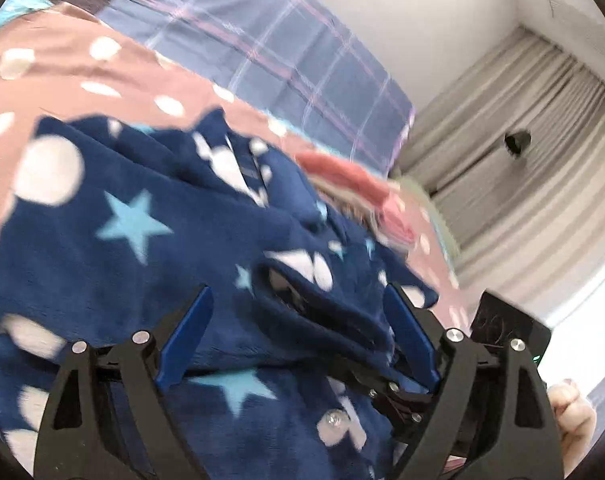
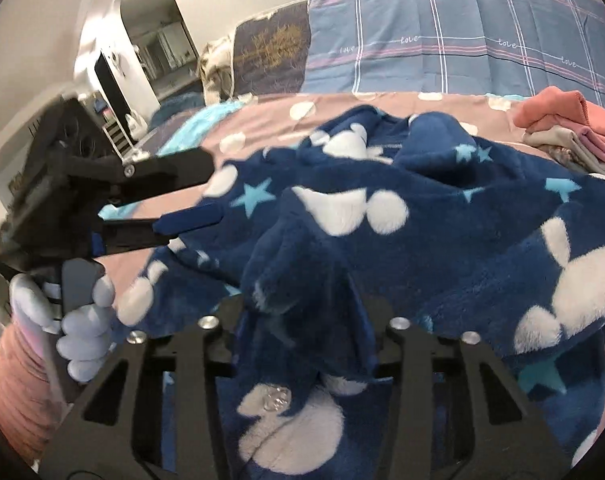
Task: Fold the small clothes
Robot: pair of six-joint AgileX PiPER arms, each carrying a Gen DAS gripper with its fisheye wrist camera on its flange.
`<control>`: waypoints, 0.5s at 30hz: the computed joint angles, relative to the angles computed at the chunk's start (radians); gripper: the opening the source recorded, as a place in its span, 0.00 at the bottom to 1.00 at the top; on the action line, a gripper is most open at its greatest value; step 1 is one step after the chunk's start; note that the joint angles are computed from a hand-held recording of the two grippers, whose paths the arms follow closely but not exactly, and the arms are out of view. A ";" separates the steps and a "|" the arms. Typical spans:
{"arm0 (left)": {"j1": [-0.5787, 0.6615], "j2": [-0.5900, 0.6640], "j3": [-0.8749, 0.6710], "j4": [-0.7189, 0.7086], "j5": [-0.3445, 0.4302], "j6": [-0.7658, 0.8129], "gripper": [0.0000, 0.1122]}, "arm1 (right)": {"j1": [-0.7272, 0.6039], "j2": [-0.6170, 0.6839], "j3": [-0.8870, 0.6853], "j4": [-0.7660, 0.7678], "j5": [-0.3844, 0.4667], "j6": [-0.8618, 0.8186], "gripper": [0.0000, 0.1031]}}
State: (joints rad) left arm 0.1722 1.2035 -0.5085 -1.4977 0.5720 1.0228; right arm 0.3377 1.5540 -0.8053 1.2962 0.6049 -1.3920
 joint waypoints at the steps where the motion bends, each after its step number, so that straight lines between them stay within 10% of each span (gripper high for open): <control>1: -0.047 0.026 -0.013 0.015 -0.030 -0.022 0.78 | 0.002 -0.002 0.002 0.001 -0.012 0.004 0.28; 13: -0.178 0.209 -0.112 0.012 -0.074 -0.178 0.77 | 0.090 -0.032 0.034 -0.033 -0.098 -0.033 0.34; 14: -0.201 0.227 -0.125 0.033 -0.106 -0.206 0.70 | 0.100 -0.039 0.036 -0.056 -0.104 -0.020 0.37; 15: -0.226 0.238 -0.138 0.060 -0.138 -0.230 0.34 | 0.103 -0.048 0.038 -0.081 -0.107 -0.001 0.38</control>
